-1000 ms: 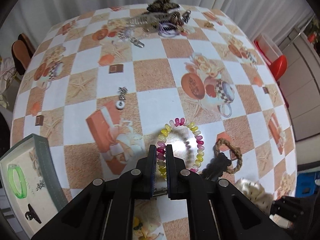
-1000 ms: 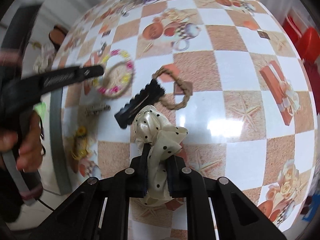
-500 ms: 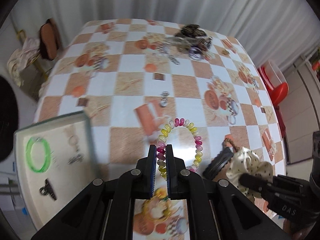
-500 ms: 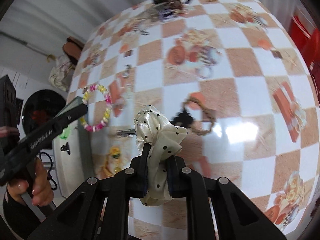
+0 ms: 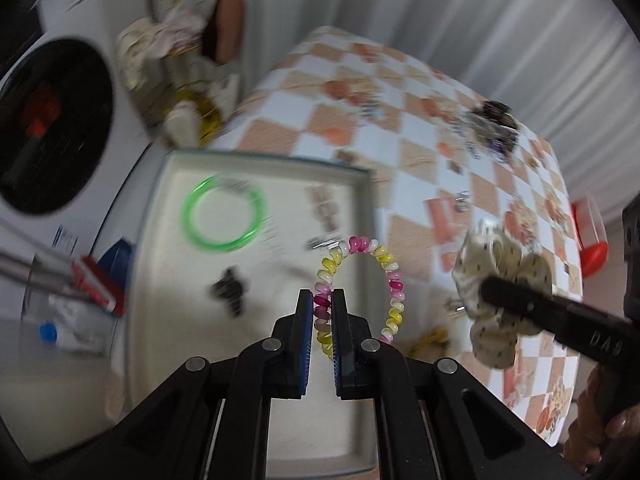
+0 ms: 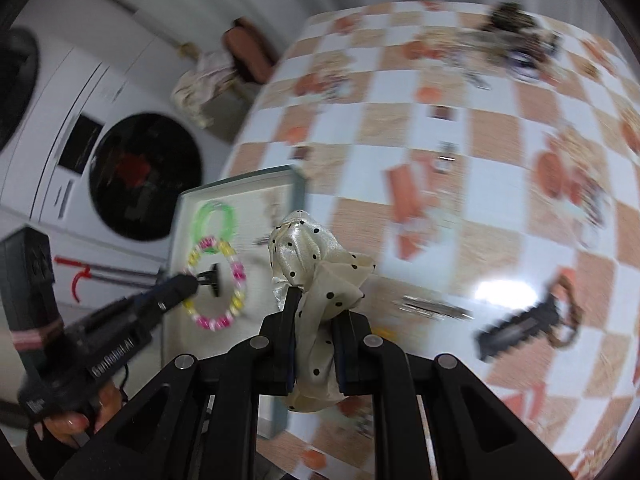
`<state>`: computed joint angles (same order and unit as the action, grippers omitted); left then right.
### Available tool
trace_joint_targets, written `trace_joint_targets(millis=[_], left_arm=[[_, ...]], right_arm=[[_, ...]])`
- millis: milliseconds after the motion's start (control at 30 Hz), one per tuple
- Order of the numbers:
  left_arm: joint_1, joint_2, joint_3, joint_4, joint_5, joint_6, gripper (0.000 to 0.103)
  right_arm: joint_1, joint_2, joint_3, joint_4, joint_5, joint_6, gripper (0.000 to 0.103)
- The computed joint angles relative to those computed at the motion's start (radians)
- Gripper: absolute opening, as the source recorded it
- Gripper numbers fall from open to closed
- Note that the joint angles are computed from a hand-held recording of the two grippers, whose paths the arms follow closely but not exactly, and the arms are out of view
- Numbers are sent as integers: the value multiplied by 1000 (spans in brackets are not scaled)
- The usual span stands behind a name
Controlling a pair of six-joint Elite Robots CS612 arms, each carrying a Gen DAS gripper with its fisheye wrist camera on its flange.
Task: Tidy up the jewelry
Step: 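Carry the beaded bracelet and polka-dot scrunchie over the tray and lower them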
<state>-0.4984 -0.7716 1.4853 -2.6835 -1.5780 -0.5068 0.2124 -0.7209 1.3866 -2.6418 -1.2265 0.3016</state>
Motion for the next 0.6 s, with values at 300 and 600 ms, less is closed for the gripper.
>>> trace_joint_targets(millis=[300, 600], left_arm=[[33, -12, 79, -9, -9, -96, 13], [46, 15, 77, 6, 23, -140, 13]], right_arm=[[53, 96, -170, 164, 66, -100, 15], [82, 169, -279, 315, 58, -144, 15]])
